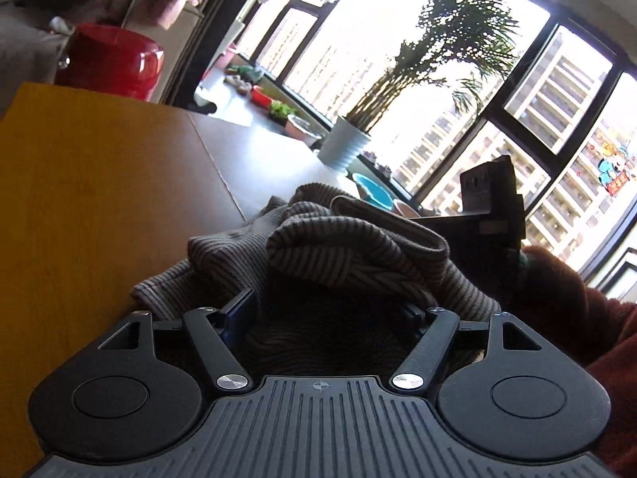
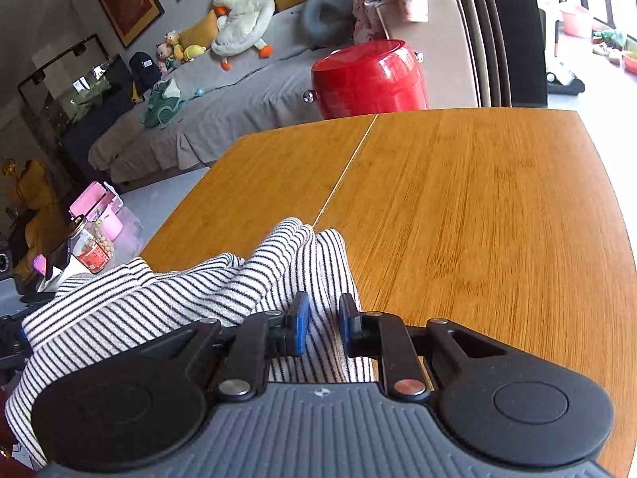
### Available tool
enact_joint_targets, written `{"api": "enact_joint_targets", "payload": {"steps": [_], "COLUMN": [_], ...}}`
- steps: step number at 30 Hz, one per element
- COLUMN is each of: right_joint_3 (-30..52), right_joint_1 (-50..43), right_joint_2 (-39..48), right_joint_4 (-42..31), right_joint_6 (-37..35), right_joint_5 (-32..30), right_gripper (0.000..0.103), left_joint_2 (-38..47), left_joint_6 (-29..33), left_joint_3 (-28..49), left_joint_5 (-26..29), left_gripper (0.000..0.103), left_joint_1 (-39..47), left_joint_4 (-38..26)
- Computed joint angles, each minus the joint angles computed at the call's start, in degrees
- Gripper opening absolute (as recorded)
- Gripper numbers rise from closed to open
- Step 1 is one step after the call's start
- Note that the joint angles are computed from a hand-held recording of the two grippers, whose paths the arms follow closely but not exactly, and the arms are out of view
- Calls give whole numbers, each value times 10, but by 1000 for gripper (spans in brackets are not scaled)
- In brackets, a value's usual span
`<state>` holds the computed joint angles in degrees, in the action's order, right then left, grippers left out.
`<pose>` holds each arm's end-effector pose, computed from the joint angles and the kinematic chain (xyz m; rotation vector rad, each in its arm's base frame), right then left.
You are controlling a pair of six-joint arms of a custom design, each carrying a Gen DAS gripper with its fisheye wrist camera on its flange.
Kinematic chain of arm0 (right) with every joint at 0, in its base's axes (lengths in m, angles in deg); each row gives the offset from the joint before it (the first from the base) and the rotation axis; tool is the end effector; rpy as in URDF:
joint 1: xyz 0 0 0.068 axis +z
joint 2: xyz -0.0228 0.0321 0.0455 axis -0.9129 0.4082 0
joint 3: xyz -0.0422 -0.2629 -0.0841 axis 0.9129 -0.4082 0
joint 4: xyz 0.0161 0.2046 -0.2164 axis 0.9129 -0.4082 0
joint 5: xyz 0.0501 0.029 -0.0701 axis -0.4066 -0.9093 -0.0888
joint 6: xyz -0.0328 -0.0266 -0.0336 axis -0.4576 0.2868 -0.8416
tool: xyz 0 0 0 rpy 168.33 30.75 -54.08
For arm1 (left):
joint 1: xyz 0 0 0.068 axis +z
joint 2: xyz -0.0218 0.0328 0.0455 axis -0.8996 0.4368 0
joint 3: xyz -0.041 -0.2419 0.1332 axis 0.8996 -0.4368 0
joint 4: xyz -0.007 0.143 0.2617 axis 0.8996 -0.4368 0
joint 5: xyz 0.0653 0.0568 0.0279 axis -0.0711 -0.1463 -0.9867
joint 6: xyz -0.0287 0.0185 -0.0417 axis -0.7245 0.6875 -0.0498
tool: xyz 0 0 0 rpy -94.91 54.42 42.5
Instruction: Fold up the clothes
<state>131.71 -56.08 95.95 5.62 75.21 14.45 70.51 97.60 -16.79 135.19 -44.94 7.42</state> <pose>0.3180 0.0663 0.2411 -0.0842 2.3518 0.5652 0.3273 0.0802 0.1766 0.6670 2.1474 -1.1038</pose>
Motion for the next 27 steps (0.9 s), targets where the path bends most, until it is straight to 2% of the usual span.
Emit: {"api": "enact_joint_targets", "payload": {"steps": [1, 4, 6, 7, 9, 11, 12, 14, 16, 19, 22, 23, 26, 27], "right_joint_3": [-1, -8, -9, -9, -7, -6, -5, -8, -13, -17, -19, -18, -17, -16], "right_joint_1": [0, 5, 8, 10, 14, 17, 19, 19, 21, 21, 27, 28, 34, 36], "right_joint_2": [2, -1, -2, -3, -6, -9, -10, -14, -16, -15, -14, -13, -13, -14], "right_joint_4": [4, 13, 14, 12, 8, 2, 0, -1, 1, 7, 12, 12, 10, 9], "right_joint_6": [2, 10, 10, 7, 0, -7, -10, -15, -21, -26, -30, -31, -39, -44], "right_joint_5": [0, 6, 11, 15, 22, 28, 31, 37, 43, 46, 57, 59, 70, 73], "right_gripper": [16, 16, 16, 16, 16, 16, 16, 16, 18, 23, 32, 32, 33, 35], "left_joint_2": [-11, -15, -47, -76, -152, -227, -273, -327, -331, -262, -201, -180, -110, -104], "left_joint_6": [27, 155, 208, 211, 173, 88, 22, -76, -152, -262, -292, -303, -314, -324], "left_joint_3": [-3, 7, -15, -36, -94, -154, -193, -240, -240, -200, -176, -167, -114, -107], "left_joint_5": [4, 17, 9, 3, -14, -42, -69, -106, -104, -131, -173, -188, -160, -155], "left_gripper": [84, 93, 95, 96, 97, 97, 97, 97, 98, 101, 102, 102, 103, 103], "left_joint_1": [15, 51, 60, 55, 27, -16, -46, -83, -82, -63, -40, -34, -4, -1], "left_joint_4": [-19, -131, -155, -140, -68, 47, 133, 253, 309, 364, 368, 369, 311, 312]}}
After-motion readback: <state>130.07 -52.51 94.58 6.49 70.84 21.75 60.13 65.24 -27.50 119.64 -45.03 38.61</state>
